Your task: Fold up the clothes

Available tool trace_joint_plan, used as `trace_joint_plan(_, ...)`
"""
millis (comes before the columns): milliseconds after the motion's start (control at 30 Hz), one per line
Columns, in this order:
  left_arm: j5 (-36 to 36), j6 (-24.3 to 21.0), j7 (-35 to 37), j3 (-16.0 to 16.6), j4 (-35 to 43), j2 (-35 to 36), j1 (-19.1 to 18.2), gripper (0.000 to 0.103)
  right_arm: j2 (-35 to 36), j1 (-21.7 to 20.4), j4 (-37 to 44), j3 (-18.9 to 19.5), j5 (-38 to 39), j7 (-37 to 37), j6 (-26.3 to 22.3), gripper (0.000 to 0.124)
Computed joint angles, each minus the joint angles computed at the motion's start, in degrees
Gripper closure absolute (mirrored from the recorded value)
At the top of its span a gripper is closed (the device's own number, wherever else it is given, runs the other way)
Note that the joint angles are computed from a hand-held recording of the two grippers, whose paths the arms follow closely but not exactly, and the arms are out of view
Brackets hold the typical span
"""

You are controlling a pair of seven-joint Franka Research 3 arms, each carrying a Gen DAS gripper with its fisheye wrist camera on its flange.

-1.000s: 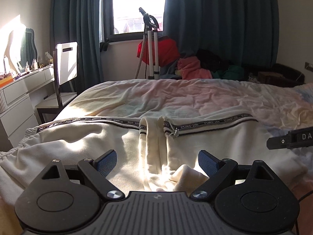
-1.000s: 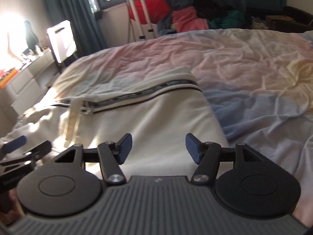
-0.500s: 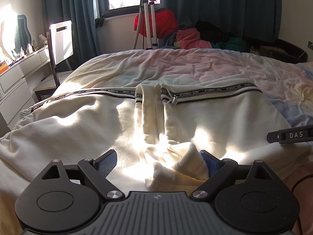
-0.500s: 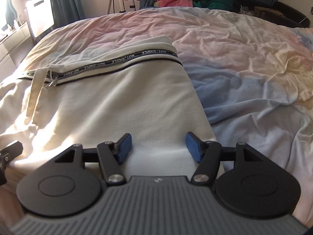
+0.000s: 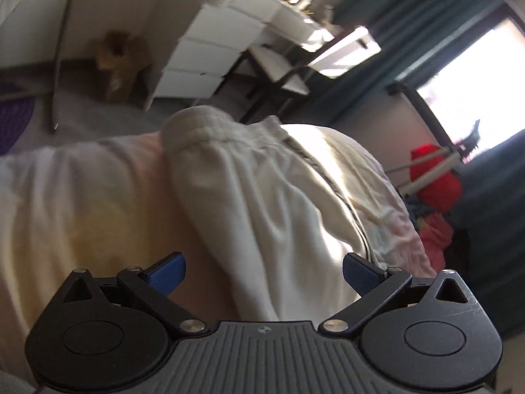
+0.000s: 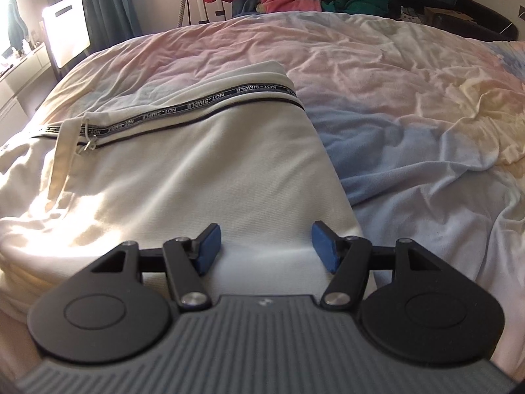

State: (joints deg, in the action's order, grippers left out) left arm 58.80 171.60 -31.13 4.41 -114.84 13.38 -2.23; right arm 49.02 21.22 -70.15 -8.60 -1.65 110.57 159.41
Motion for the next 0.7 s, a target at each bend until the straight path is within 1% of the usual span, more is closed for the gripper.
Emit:
trace_joint_plan(67,-5.6,2.4,1.2,-0.9,-1.6,0.3,2.2,0.001,0.1,0.2,0.2,-0.2,-0.1,0.2,-0.2,0.06)
trace_joint_plan(200,-13.3,7.9,9.1,-2.3,-0.1,4.3,4.6,0.006,0.8,0.2,1.6,-0.4,-0.2,0.8,-1.2,0.06)
trace_joint_plan(233,-14.3,9.8,9.1,-1.6,0.4,5.4,4.3,0.007,1.0,0.2,2.0,-0.4,-0.3,1.0,-1.5,0.06)
trace_joint_plan(267,-14.8,11.5,8.3,0.5,0.9,6.4,2.6,0.009,1.2,0.2,2.5,-0.4,-0.3,1.2,-1.8,0.06)
trace_joint_plan(300,-14.2,13.0,6.7,4.0,1.9,7.4,-0.2,0.015,1.2,0.1,2.7,-0.4,-0.2,1.6,-1.9,0.06)
trace_joint_plan(333,-12.7,13.2,5.6,5.5,3.5,8.5,-1.2,0.022,0.9,0.2,2.3,-0.4,-0.3,1.8,-1.2,0.06)
trace_joint_plan(367,-15.1,12.6,8.4,5.0,4.5,9.2,-1.0,0.024,0.3,0.2,1.2,-0.3,-0.4,1.7,0.4,0.06)
trace_joint_plan(400,-16.8,11.5,10.8,2.5,5.6,9.9,0.9,0.029,-0.2,0.2,0.2,-0.1,-0.4,1.3,1.9,0.06)
trace_joint_plan(433,-18.5,10.5,13.0,0.4,6.7,10.5,2.6,0.031,-0.7,0.1,-0.8,0.4,-0.5,0.3,3.4,0.06)
trace_joint_plan(467,-19.2,10.1,14.0,0.4,7.5,11.0,2.5,0.031,-1.1,0.0,-1.8,0.8,-0.4,-0.9,5.0,0.06)
trace_joint_plan(500,-19.1,10.3,13.8,2.3,7.8,11.4,0.7,0.031,-1.5,-0.1,-2.6,1.3,-0.2,-2.2,6.4,0.06)
trace_joint_plan(533,-19.0,10.5,13.6,4.3,8.2,11.8,-1.2,0.037,-1.5,-0.7,-2.8,2.4,0.2,-4.2,7.2,0.06)
trace_joint_plan(567,-18.8,9.8,13.5,6.3,8.5,12.0,-3.2,0.041,-1.0,-1.4,-1.9,3.7,1.1,-6.1,5.9,0.06)
trace_joint_plan(633,-18.2,7.2,13.4,10.2,8.9,12.0,-7.3,0.059,0.2,-2.7,0.2,5.9,2.8,-9.6,3.2,0.06)
trace_joint_plan(667,-17.4,6.6,12.8,12.4,9.1,12.0,-9.3,0.062,1.0,-2.9,1.4,6.2,3.6,-10.4,1.7,0.06)
trace_joint_plan(700,-16.3,5.9,12.0,14.3,9.2,12.0,-11.0,0.068,1.9,-3.1,2.6,6.4,4.3,-11.1,0.4,0.06)
